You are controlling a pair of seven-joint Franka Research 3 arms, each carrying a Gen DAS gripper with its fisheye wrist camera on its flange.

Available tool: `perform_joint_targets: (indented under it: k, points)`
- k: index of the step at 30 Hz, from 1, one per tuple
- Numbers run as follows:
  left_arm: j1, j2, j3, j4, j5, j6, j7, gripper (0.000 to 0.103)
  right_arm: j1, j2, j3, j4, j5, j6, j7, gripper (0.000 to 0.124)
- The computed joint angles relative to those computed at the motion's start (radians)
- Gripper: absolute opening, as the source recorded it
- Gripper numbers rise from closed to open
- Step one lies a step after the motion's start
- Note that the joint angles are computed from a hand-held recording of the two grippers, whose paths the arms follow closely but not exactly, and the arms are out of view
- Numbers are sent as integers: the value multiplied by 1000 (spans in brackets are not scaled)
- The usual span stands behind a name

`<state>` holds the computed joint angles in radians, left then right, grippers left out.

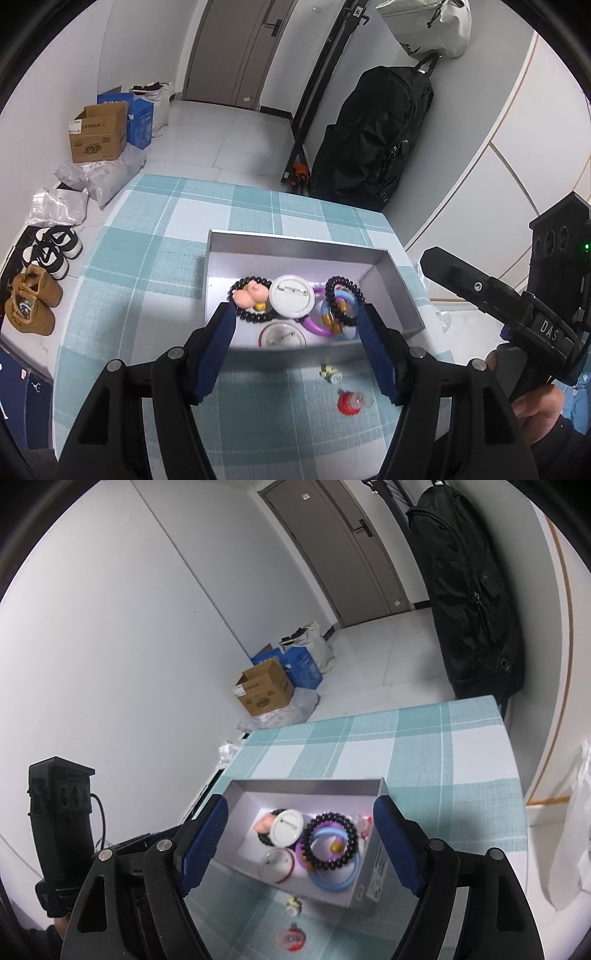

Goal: Organize jewelry
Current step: 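Withdraw both tools from the box toward the remaining charms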

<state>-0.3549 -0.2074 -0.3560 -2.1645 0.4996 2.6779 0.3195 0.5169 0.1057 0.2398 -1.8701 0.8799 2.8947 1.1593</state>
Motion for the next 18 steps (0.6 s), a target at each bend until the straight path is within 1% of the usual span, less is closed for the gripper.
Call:
perform_joint_targets:
  k: [4,7,12,18]
  points:
    - [-7,-7,-13,4,15,-31,-3,64,10,-34,-3,-44,-28,14,12,85]
    - [-15,-7,-22,16,20,-76,-6,64,20,-61,-12,-81,-75,17,60,86]
    - [-32,-5,-31,23,36,-106,0,64,29,-103,-22,-137,-114,26,105,94]
    - [-61,26,-35,48,33,-135,35,64,34,-139,-34,-186,-187,30,171,97]
